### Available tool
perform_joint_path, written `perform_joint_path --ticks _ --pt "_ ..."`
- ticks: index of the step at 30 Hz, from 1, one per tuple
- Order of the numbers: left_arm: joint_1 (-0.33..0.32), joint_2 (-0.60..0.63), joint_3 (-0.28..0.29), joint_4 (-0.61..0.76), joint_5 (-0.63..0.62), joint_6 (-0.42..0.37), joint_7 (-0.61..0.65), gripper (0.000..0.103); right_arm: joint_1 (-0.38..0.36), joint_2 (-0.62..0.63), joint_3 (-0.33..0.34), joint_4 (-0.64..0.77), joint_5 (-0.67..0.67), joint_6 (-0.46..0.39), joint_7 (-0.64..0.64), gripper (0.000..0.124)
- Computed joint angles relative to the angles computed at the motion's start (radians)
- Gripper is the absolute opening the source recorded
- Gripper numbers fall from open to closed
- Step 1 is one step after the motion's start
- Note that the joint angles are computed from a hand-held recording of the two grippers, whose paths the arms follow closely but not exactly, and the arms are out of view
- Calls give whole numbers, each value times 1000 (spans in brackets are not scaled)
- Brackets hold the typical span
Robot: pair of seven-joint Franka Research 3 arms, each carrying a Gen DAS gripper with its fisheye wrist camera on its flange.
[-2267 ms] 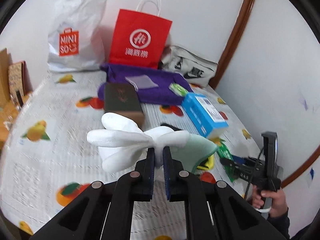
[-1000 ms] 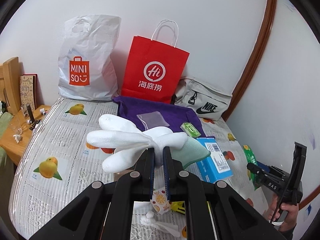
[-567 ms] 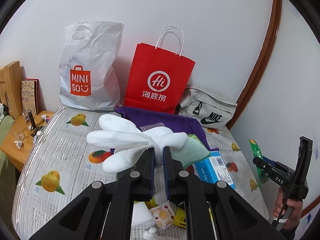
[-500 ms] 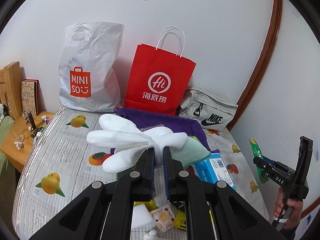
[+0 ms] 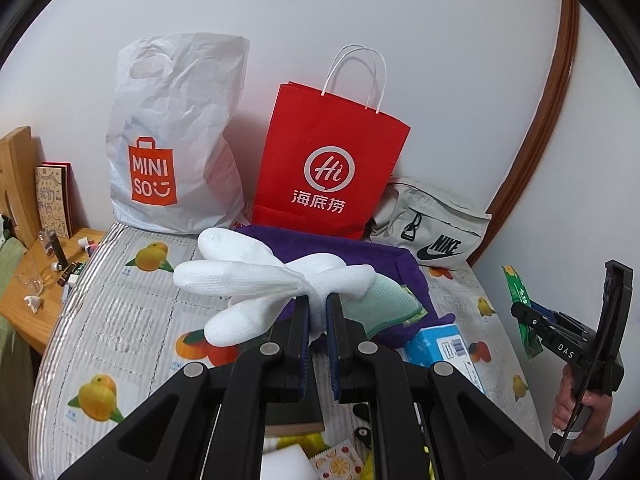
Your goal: Organize soft objects
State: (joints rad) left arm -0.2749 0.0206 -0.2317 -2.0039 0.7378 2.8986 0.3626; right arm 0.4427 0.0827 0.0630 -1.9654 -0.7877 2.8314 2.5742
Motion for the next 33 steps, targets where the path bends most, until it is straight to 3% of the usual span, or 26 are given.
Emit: perform_joint_path --ticks 14,22,33 --pt "-18 192 35 167 -161 -27 174 8 43 178 -71 175 176 -9 -184 32" --pt "-30 313 39 293 -272 -74 300 9 45 312 -83 309 389 -18 -393 32" --pt "-22 444 23 427 -408 -151 463 9 38 535 -93 599 610 -145 -655 32"
